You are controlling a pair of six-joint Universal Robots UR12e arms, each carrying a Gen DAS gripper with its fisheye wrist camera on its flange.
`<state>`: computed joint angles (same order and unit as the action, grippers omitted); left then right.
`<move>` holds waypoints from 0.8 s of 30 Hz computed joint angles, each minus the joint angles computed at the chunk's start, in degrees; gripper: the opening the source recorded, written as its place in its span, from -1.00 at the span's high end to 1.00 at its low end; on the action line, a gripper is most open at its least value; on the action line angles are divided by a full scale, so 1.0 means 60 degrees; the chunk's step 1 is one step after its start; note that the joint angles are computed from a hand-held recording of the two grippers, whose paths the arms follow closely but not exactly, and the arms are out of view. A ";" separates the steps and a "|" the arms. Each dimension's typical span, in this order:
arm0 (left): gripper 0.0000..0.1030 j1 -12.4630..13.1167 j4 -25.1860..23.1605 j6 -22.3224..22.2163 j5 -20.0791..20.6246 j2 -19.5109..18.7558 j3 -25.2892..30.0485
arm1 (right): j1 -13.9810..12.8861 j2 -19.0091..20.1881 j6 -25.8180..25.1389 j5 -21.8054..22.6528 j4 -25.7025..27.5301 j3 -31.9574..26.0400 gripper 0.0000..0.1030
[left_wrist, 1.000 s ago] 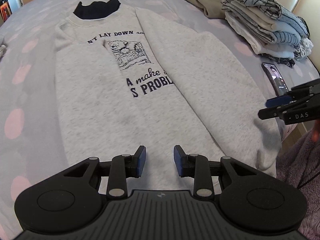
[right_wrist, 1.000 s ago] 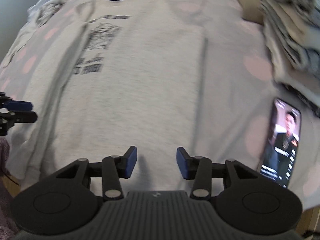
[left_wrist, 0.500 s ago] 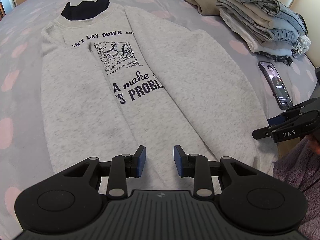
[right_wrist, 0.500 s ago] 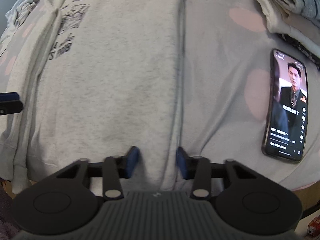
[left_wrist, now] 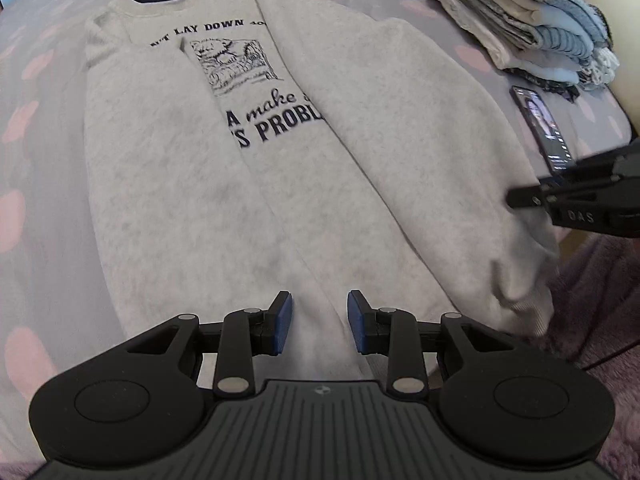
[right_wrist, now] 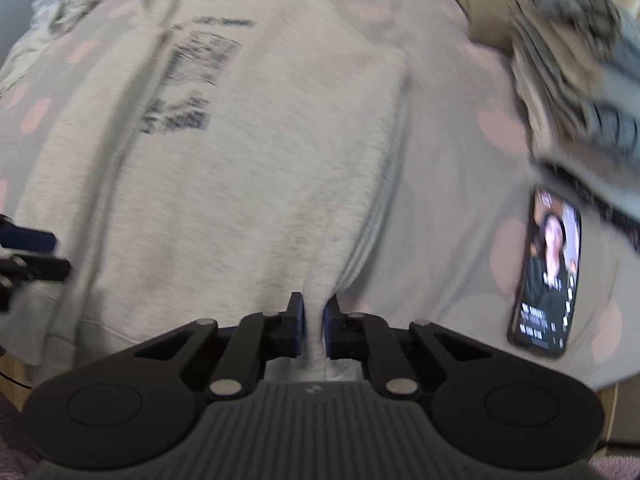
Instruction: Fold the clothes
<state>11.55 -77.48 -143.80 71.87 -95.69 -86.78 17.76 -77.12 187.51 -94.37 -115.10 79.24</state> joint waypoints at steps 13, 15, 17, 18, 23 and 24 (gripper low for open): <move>0.48 0.0350 -0.0255 0.0092 -0.0574 0.0055 -0.0132 | 0.0670 0.0479 -0.2825 0.1642 -0.1205 -0.0512 0.81; 0.48 0.0469 -0.0311 0.0025 -0.0637 0.0066 -0.0072 | 0.0789 0.0591 -0.3352 0.1748 -0.1103 -0.0602 0.81; 0.48 0.0592 -0.0363 -0.0062 -0.0746 0.0072 -0.0032 | 0.0900 0.0738 -0.3540 0.1690 -0.0947 -0.0726 0.81; 0.47 0.0659 -0.0385 -0.0128 -0.0851 0.0074 -0.0034 | 0.0943 0.0810 -0.3605 0.1670 -0.0928 -0.0768 0.81; 0.47 0.0789 -0.0446 -0.0131 -0.1152 0.0064 -0.0108 | 0.1085 0.1017 -0.4066 0.1527 -0.0859 -0.0791 0.80; 0.47 0.0786 -0.0456 -0.0067 -0.1196 0.0060 -0.0118 | 0.1110 0.1035 -0.4254 0.1507 -0.0888 -0.0774 0.80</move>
